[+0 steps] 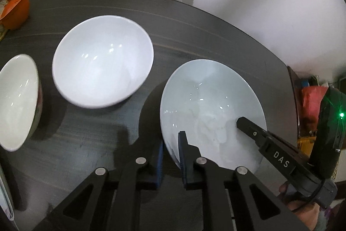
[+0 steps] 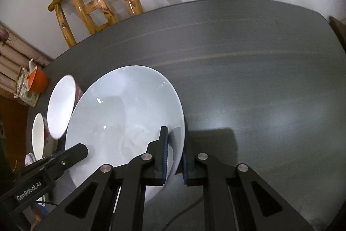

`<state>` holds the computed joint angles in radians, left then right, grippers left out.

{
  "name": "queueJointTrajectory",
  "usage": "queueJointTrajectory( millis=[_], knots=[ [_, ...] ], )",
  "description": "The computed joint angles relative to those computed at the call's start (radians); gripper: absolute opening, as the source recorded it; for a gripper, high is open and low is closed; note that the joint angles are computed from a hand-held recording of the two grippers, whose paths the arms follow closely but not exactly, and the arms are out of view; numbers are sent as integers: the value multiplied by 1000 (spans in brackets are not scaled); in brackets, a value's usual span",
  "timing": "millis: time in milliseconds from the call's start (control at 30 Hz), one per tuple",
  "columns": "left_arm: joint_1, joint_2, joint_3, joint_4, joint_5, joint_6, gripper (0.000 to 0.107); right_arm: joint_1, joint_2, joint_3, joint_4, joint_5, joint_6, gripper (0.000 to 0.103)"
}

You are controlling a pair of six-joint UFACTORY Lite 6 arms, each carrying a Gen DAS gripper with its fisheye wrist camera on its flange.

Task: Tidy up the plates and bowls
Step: 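Close the right gripper on the large white bowl's rim, then slide the large white bowl toward the plate stack with the right gripper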

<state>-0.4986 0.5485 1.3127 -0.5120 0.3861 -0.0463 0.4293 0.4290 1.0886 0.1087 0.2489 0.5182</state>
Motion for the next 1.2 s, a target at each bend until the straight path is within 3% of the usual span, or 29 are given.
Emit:
queueJointTrajectory(
  millis=[200, 600, 1000, 1200],
  knots=[
    [-14, -161, -189, 11, -55, 17, 12, 93, -126, -131, -179, -18, 264, 11],
    [22, -460, -489, 44, -73, 23, 12, 315, -244, -218, -510, 15, 782, 12],
    [54, -776, -770, 121, -57, -38, 12, 564, -285, -214, -724, 108, 1179, 12],
    [136, -971, -931, 93, -5, 39, 12, 664, -230, -154, -760, 139, 1287, 12]
  ],
)
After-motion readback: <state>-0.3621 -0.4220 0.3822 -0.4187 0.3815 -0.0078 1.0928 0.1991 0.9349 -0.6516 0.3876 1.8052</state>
